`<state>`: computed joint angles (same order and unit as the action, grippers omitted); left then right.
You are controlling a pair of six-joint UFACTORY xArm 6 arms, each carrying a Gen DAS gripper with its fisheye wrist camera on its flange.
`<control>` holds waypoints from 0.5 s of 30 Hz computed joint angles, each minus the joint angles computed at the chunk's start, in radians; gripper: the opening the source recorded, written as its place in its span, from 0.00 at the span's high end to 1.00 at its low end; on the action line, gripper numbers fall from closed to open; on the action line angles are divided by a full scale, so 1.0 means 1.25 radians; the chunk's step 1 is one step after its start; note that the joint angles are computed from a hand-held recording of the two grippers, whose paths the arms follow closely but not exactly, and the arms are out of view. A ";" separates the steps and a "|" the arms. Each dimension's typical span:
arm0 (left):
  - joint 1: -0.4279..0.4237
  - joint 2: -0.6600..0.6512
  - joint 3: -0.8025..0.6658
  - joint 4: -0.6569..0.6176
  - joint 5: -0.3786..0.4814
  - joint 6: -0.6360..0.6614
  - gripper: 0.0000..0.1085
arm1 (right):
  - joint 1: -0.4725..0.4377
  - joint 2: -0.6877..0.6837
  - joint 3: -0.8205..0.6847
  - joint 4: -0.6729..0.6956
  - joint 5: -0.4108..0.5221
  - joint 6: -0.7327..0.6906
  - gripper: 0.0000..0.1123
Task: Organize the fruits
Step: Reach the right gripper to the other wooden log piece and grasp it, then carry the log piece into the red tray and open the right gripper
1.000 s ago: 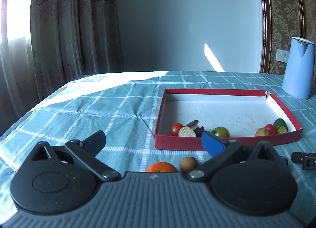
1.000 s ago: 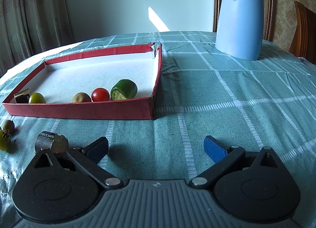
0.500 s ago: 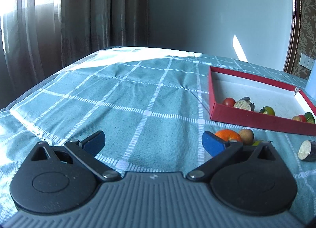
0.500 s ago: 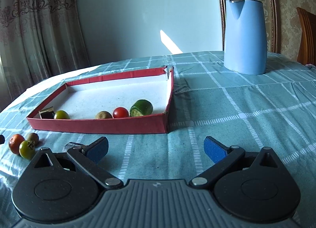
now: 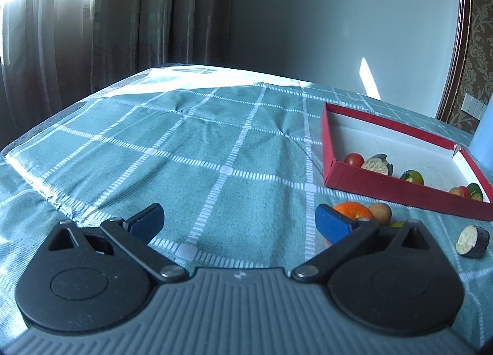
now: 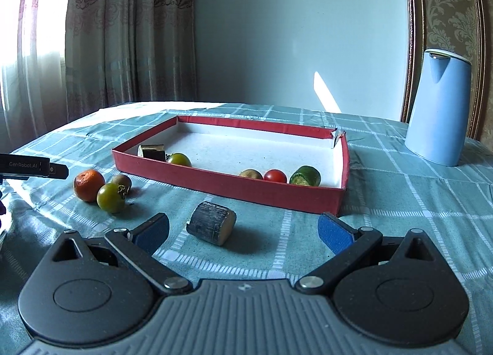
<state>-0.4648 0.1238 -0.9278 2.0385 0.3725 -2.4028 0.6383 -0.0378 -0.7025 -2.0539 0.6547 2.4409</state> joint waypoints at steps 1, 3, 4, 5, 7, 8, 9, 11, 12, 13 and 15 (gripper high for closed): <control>0.000 0.000 0.000 0.005 0.000 -0.005 0.05 | -0.003 0.007 -0.009 0.000 -0.006 -0.003 0.08; -0.001 -0.001 0.000 0.014 0.000 -0.013 0.05 | -0.010 0.023 -0.029 0.006 -0.012 -0.013 0.08; -0.001 0.000 0.000 0.019 -0.001 -0.019 0.05 | -0.014 0.031 -0.039 0.009 -0.015 -0.018 0.08; 0.000 0.000 -0.002 0.024 -0.003 -0.023 0.05 | -0.019 0.038 -0.048 0.014 -0.022 -0.024 0.08; 0.001 0.001 -0.003 0.025 -0.007 -0.024 0.05 | -0.037 0.057 -0.073 0.020 -0.054 -0.032 0.08; 0.002 0.001 -0.003 0.027 -0.009 -0.027 0.05 | -0.047 0.068 -0.086 0.020 -0.076 -0.034 0.08; 0.003 0.001 -0.004 0.032 -0.012 -0.032 0.05 | -0.056 0.076 -0.097 0.022 -0.096 -0.040 0.08; 0.004 0.001 -0.004 0.034 -0.013 -0.034 0.05 | -0.065 0.089 -0.113 0.040 -0.121 -0.061 0.14; 0.004 0.002 -0.005 0.035 -0.014 -0.033 0.05 | -0.069 0.094 -0.120 0.044 -0.134 -0.066 0.19; 0.003 0.002 -0.005 0.033 -0.014 -0.030 0.05 | -0.075 0.100 -0.127 0.050 -0.150 -0.076 0.32; 0.003 0.002 -0.005 0.031 -0.013 -0.028 0.05 | -0.094 0.117 -0.146 0.057 -0.202 -0.087 0.57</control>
<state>-0.4610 0.1269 -0.9341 2.0776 0.3559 -2.4373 0.5209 0.1084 -0.8849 -1.9825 0.4018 2.3321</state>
